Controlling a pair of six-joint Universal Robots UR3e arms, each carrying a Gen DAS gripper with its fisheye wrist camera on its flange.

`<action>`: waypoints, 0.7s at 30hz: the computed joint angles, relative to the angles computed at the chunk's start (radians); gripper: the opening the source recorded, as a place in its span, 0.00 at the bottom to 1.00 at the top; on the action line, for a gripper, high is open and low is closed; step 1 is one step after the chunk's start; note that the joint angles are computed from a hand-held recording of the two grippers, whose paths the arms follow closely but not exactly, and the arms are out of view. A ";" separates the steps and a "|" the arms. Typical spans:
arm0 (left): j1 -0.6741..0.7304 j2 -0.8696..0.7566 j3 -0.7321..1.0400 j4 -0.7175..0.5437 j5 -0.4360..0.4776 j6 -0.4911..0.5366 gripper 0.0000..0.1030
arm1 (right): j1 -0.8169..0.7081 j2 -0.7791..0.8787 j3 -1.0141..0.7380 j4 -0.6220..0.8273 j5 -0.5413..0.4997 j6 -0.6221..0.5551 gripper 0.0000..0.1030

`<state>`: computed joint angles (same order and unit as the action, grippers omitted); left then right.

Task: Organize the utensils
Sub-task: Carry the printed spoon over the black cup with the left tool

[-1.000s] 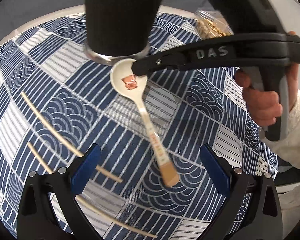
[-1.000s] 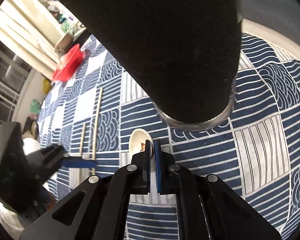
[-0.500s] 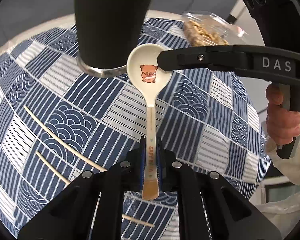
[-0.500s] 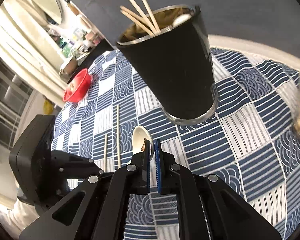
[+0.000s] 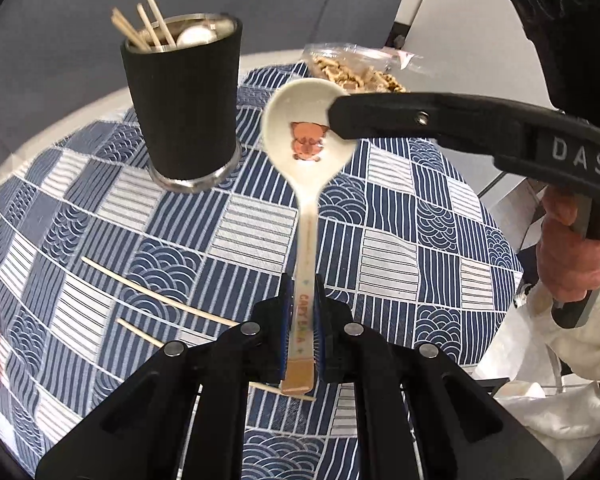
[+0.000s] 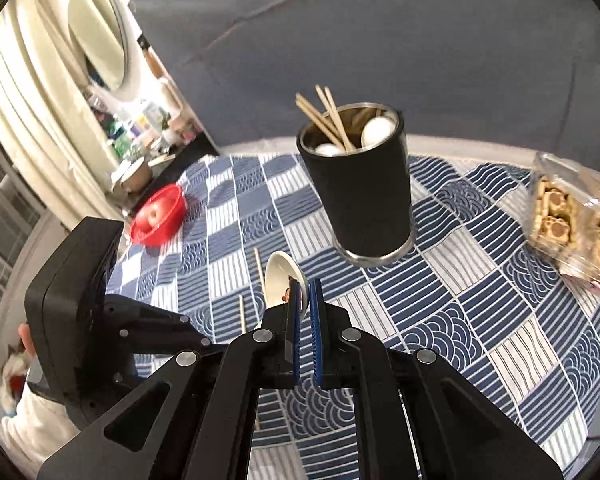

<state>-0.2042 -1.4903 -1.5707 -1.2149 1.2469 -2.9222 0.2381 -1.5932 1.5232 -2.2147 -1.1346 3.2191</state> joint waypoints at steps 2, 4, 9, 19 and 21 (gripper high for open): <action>0.006 0.012 0.021 -0.023 -0.012 0.019 0.10 | 0.012 -0.024 -0.002 -0.010 -0.021 0.022 0.05; 0.011 0.022 0.049 -0.046 -0.017 0.039 0.11 | 0.020 -0.041 -0.014 -0.006 -0.038 0.032 0.05; 0.037 0.006 0.170 -0.150 -0.059 0.095 0.11 | 0.046 -0.058 -0.082 0.011 -0.091 0.054 0.05; 0.052 -0.197 0.597 -0.382 -0.075 0.222 0.11 | 0.082 0.019 -0.324 0.077 -0.221 0.061 0.04; 0.063 -0.270 0.738 -0.454 -0.091 0.267 0.11 | 0.083 0.047 -0.381 0.093 -0.242 0.071 0.04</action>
<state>-0.1409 -1.7599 -0.8326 -1.6691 1.1557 -2.6555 0.3212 -1.5465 1.1426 -2.1218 -1.3766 3.2897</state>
